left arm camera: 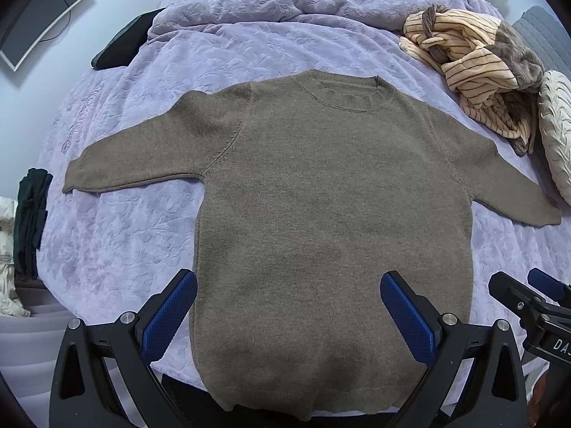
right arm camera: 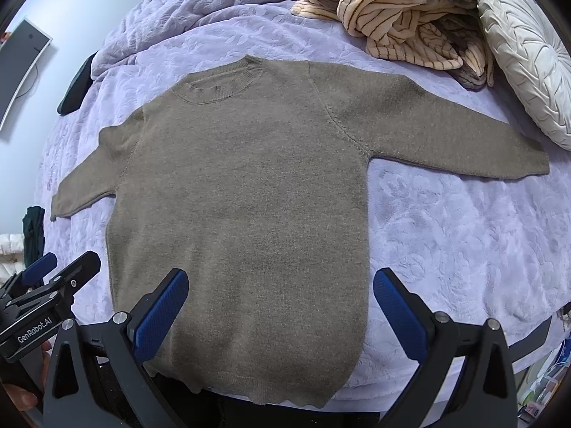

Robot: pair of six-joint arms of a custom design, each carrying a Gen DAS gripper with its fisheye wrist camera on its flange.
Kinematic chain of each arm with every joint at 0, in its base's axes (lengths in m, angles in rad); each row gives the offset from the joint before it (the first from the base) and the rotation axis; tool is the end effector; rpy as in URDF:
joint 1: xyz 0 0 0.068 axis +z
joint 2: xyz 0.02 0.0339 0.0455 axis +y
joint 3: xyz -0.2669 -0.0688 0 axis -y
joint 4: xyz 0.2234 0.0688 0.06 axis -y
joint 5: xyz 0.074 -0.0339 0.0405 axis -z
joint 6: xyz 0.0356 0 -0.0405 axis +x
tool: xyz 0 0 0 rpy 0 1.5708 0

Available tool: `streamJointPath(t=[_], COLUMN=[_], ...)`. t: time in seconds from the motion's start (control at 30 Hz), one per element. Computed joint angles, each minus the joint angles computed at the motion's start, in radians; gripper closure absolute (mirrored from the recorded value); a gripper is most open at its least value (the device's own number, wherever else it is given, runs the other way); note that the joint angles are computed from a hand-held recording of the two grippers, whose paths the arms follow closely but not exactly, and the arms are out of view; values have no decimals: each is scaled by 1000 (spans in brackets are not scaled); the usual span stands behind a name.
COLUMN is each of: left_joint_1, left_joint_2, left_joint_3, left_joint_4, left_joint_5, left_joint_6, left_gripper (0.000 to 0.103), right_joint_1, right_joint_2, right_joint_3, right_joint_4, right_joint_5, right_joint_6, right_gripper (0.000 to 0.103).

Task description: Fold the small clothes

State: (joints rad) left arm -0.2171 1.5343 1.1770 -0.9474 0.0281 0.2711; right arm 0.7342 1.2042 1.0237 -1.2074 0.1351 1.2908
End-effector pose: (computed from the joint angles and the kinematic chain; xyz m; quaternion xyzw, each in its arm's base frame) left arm 0.2628 -0.0590 0.2526 0.2413 0.9612 -0.0103 0.1330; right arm 0.1329 0.1135 0.2741 0.2789 0.9536 0.0417 0.1053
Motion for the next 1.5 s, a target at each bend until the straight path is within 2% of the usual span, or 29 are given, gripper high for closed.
streamJointPath(t=[0.53,0.93,1.17,1.5], left_joint_1=[1,32,59,96], left_joint_2=[-32,-46,-50,-15], left_joint_3=[-13,-16,-24,-11], left_joint_4=[-9,-15,-17,-14], left_joint_5=[-21,-27,-12,44], left_joint_6=[-7,-15,-3,39], left_gripper=[0,0,0,0], right_joint_1=[3,-14,-10,21], right_joint_2=[-10,14,45,94], right_joint_3=[-15,-15,5,58], right_joint_4=[25,57,57,15], right_joint_5=[-4,-35,-34,-15], right_joint_6=[-7,-71,-98,-61], right_gripper=[0,0,0,0])
